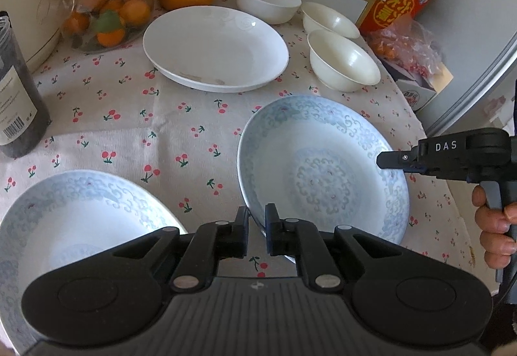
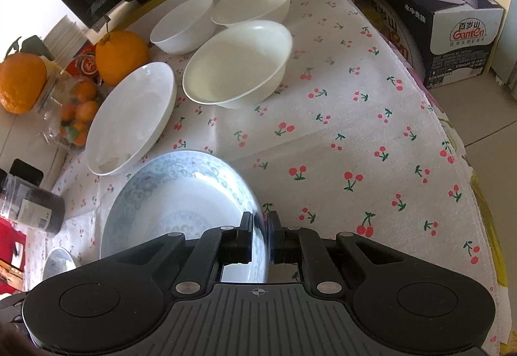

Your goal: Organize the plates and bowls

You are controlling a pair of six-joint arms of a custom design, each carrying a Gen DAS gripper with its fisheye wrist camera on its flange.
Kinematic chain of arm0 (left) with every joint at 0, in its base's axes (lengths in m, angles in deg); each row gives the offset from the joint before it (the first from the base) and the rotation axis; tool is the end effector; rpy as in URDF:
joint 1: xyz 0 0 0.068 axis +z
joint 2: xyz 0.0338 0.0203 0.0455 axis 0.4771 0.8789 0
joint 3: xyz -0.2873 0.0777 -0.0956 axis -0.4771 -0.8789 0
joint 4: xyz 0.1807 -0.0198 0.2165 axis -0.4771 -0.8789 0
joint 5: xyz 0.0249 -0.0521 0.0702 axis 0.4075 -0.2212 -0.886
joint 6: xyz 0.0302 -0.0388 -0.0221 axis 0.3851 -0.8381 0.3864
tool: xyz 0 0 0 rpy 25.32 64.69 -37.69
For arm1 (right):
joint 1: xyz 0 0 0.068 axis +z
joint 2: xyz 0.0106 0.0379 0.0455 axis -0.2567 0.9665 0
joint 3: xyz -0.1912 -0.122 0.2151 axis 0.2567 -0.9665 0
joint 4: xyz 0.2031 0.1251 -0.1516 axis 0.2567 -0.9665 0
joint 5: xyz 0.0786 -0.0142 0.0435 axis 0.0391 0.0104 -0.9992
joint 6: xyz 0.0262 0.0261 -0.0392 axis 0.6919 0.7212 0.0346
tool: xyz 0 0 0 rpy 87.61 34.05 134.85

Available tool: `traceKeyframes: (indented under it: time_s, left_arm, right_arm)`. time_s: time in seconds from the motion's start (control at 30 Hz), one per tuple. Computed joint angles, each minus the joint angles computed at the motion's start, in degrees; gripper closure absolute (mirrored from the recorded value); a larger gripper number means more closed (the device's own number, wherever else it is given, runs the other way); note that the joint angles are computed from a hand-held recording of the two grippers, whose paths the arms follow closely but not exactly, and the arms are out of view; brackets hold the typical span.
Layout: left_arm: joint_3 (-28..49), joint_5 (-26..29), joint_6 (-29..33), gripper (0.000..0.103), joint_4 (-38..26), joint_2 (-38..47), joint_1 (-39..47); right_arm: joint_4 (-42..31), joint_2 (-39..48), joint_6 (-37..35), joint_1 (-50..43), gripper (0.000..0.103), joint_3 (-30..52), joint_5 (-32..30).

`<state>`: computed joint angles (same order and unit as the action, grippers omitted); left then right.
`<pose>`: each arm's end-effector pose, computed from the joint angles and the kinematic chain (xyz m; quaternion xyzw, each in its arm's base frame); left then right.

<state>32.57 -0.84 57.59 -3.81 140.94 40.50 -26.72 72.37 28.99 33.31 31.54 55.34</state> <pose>0.3434 0.0534 0.0388 0.3473 0.8934 -0.2130 0.1895 0.1961 0.1974 0.0239 0.3528 0.8889 0.1143 0.2689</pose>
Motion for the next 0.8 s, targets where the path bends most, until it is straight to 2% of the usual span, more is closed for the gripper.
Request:
traceKeyframes:
  time_s: [0.2,0.23,0.33,0.4,0.47,0.5,0.53,0.6,0.7,0.8]
  left_arm:
    - [0.23,0.17,1.6,0.093,-0.79,-0.1,0.21]
    - [0.32,0.4,2.12,0.092,-1.15,-0.2,0.31]
    - [-1.11,1.95,3.64,0.079,0.94,-1.72,1.1]
    - [-1.71,3.42,5.16,0.075,1.68,-2.69,1.96]
    - [-1.39,4.29,6.07,0.064,1.29,-2.99,2.73]
    - [-1.21,4.83,6.46,0.053,1.07,-3.06,3.3]
    - [-0.97,5.31,6.95,0.045,0.77,-3.01,3.83]
    - [-0.59,6.04,8.17,0.04,0.28,-2.93,4.75]
    - [-0.68,6.8,9.0,0.027,0.9,-3.2,6.1]
    - [-0.56,7.67,10.19,0.019,1.04,-3.26,7.67]
  right_arm:
    - [-1.88,-0.26,0.2,0.5,0.093,0.7,0.68]
    - [-1.86,-0.43,0.29,0.78,0.09,0.66,1.11]
    - [-4.63,-1.42,0.9,2.01,0.089,1.38,3.13]
    - [-5.9,-2.08,0.68,3.02,0.084,1.73,4.69]
    - [-7.15,-2.86,0.89,4.21,0.072,2.07,6.34]
    - [-7.57,-3.22,1.07,4.67,0.068,2.12,7.01]
    - [-8.19,-3.46,1.58,5.36,0.056,2.33,7.93]
    - [-8.97,-3.76,2.39,6.66,0.039,2.67,9.69]
    - [-10.26,-4.17,2.05,8.54,0.034,3.67,11.84]
    - [-11.86,-3.75,1.82,10.77,0.027,5.47,14.45]
